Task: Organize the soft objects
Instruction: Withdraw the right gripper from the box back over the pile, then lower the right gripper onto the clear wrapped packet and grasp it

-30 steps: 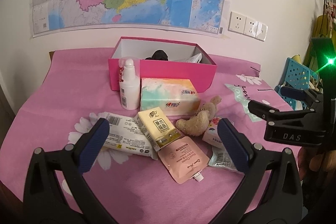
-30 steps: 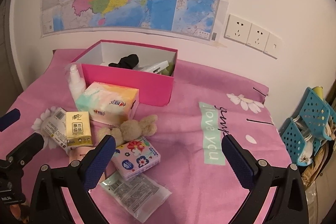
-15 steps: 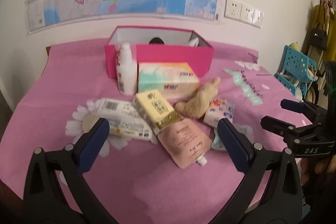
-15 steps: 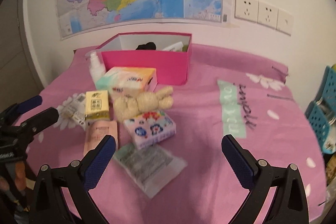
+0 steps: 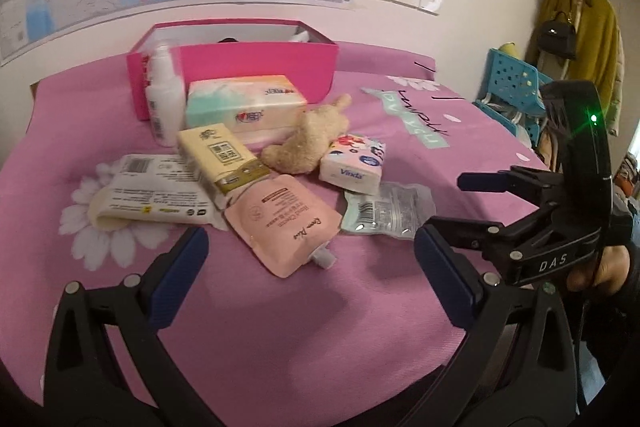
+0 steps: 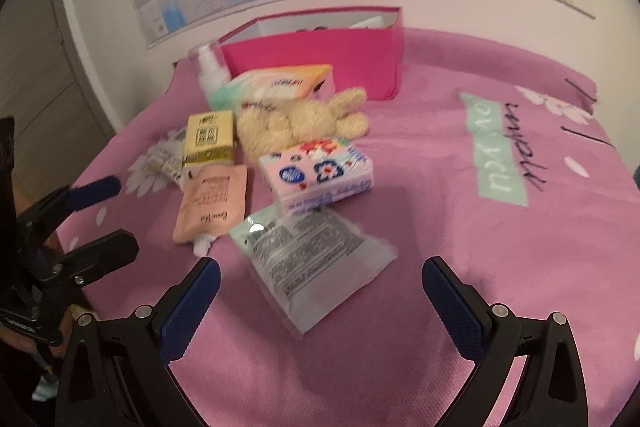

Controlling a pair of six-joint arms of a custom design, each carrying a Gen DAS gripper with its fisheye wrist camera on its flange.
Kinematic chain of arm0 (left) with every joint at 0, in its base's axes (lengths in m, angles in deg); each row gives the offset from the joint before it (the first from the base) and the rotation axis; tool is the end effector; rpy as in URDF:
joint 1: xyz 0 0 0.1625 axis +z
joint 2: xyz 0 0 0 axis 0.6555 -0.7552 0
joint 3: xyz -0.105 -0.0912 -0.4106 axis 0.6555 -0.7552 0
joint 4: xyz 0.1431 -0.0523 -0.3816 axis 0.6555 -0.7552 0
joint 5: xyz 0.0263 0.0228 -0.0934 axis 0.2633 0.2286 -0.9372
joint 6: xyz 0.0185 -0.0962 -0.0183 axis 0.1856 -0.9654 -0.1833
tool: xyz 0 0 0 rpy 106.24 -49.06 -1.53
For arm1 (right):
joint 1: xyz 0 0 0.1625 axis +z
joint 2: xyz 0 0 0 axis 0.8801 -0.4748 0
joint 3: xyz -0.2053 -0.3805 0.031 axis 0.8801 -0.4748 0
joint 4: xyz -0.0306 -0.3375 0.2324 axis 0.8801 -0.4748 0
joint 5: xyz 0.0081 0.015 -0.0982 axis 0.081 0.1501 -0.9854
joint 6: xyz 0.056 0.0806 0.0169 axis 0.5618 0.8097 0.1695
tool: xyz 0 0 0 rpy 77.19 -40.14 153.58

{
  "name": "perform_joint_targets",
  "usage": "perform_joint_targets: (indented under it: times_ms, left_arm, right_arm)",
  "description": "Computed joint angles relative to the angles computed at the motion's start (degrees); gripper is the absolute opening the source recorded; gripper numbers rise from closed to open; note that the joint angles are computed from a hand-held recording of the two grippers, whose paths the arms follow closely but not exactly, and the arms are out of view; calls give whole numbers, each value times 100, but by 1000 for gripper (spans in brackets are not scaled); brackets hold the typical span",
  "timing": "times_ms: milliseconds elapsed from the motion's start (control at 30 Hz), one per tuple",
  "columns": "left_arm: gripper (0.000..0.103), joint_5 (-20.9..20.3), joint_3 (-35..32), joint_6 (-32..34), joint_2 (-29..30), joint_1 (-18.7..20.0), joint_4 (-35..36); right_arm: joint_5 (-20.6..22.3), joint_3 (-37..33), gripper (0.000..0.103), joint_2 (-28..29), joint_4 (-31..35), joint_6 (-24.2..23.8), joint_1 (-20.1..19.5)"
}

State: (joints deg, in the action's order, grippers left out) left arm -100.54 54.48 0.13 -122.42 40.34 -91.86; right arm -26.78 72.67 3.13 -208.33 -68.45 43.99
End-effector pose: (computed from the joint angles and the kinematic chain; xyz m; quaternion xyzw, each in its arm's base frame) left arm 0.0564 -0.7507 0.3035 0.2445 0.8624 -0.3668 0.2489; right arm 0.3293 -0.8107 -0.0999 0.3099 -0.8934 0.2559 0.2008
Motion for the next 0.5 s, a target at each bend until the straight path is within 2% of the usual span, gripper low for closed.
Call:
perform_joint_targets:
  times_ms: [200,300,400,433,500]
  left_arm:
    - [103,-280,-183,-75,18,100,350]
    - [103,-801,-240,-7,-12,174,680]
    - [101,-1045,-392,-10,64,196,905]
    - [98,-1069,-472,-31,107,200,989]
    - [85,-1209,-700,-110,200,227,1320]
  right_arm:
    - [225,-147,102,47,260,-72,-39]
    - [238,-315,102,122,447,-88,-47]
    - [244,-480,102,192,693,-176,-65]
    - [254,-515,102,202,776,-221,-79]
    - [226,-592,102,228,891,-256,-97]
